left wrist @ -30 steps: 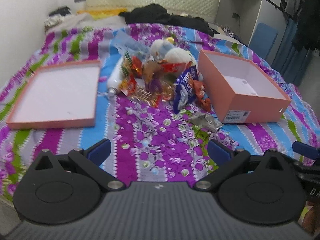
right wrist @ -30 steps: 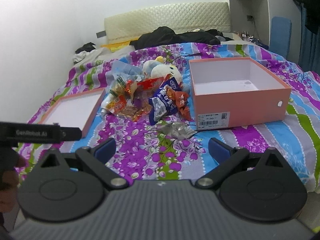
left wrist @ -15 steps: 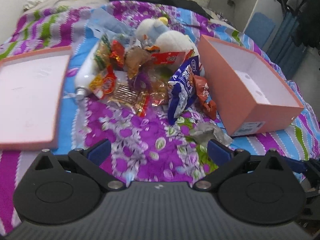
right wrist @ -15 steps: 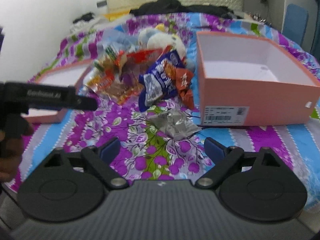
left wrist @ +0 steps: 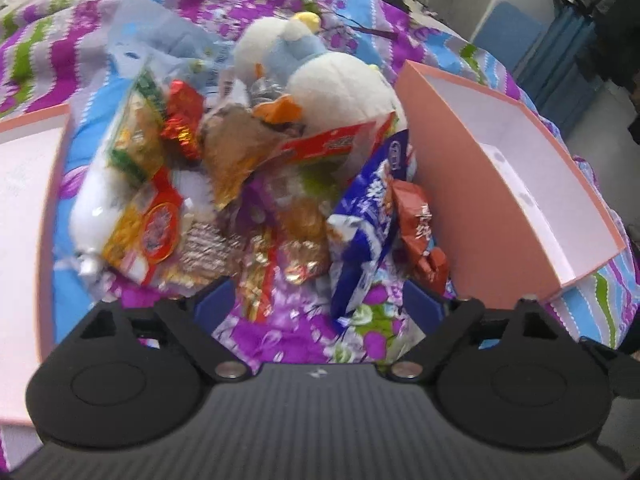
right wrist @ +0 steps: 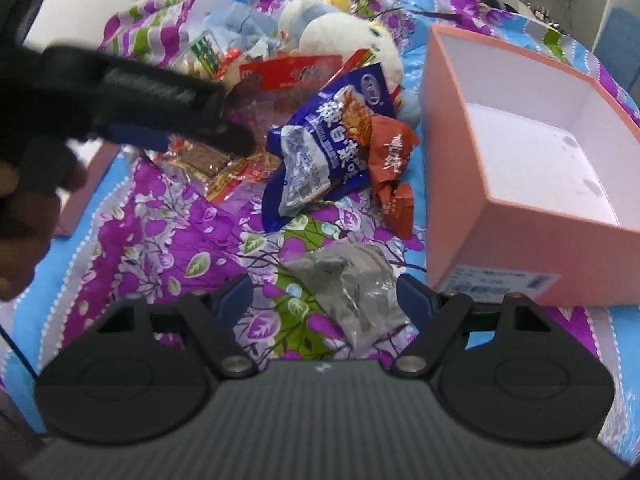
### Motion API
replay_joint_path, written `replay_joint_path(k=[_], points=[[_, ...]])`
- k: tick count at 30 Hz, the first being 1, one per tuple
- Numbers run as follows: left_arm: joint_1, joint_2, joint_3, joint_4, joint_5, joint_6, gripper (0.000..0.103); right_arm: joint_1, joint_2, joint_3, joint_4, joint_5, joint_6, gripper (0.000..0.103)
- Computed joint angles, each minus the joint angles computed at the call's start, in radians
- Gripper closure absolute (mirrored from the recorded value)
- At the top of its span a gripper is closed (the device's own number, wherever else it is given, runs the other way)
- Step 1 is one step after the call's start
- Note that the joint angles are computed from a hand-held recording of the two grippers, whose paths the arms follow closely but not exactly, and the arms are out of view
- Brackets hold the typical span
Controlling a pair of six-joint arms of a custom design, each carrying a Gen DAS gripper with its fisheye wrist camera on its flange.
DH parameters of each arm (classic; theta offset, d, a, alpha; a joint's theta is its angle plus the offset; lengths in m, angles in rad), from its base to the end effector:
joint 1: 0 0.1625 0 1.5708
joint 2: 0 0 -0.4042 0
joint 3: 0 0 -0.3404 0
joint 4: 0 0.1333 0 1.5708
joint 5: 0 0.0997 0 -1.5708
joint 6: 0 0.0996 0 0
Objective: Organize snacks
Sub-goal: 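Grasp the blue snack bag with the left tool while the right tool grasps the silver wrapper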
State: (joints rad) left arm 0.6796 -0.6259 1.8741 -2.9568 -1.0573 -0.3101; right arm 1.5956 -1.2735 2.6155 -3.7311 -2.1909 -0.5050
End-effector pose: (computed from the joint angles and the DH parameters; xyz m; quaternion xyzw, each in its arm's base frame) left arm -0.3103 -0.4850 0.0042 0.2597 0.9295 -0.1981 0.1714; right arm 0.0834 -0.3210 0.2348 0.1116 -0.8750 0.3014 0.3620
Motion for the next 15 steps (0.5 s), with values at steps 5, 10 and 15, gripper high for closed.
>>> replay_joint_path(k=[5, 10, 15], points=[[0.038, 0.072, -0.104, 0.064, -0.06, 0.072, 0.02, 0.011, 0.084, -0.042, -0.013, -0.082, -0.037, 0.027], [0.062, 0.15, -0.195, 0.122, -0.074, 0.133, 0.026, -0.001, 0.173, -0.074, -0.097, -0.135, -0.153, 0.028], [0.056, 0.22, -0.235, 0.092, -0.007, 0.188, 0.033, -0.031, 0.219, -0.084, -0.153, -0.135, -0.227, 0.028]])
